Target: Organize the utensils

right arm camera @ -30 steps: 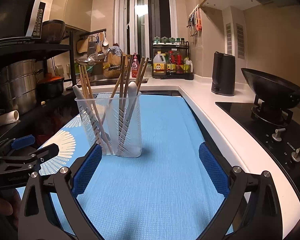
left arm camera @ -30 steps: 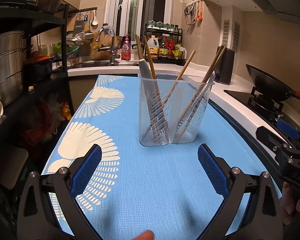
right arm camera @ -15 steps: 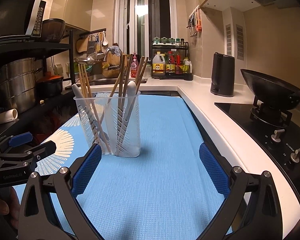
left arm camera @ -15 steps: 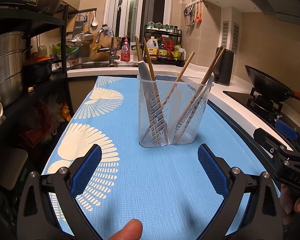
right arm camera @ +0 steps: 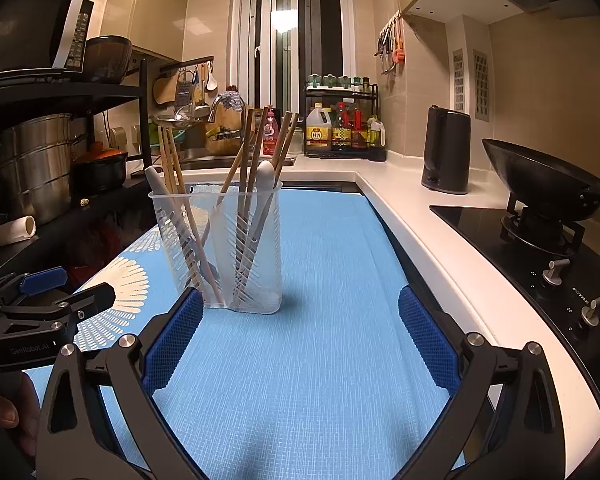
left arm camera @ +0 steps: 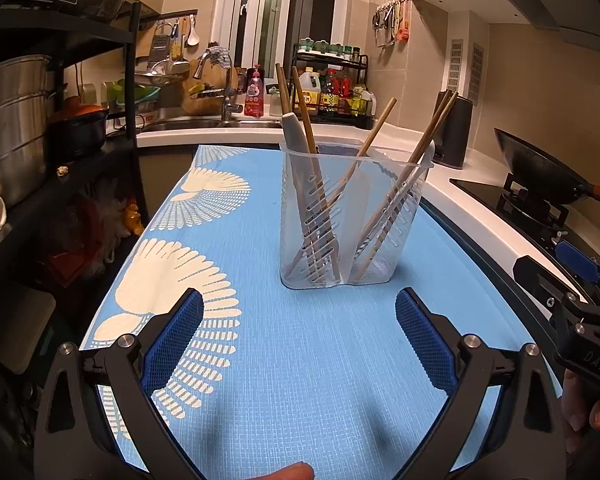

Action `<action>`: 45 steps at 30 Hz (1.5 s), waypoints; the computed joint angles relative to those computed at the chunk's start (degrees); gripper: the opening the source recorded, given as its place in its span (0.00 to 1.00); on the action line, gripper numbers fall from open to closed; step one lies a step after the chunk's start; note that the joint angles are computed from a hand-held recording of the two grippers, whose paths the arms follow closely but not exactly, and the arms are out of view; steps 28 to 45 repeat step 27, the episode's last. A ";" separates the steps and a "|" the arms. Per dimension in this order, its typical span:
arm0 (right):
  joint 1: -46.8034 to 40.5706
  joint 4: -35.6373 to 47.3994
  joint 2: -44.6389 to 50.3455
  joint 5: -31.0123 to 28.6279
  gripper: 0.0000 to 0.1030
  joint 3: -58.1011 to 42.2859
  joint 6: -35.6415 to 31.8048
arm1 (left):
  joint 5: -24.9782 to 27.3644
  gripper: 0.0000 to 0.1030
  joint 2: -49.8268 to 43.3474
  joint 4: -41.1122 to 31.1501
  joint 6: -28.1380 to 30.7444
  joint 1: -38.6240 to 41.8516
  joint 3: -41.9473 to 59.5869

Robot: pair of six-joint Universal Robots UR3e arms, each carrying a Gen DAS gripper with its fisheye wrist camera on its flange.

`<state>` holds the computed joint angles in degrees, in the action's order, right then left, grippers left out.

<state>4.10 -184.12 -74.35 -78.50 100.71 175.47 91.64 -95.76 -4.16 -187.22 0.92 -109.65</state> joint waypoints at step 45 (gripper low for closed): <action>0.09 0.88 -0.18 -0.07 0.94 -0.19 -0.16 | 0.84 0.91 -0.45 0.50 0.62 -0.55 0.28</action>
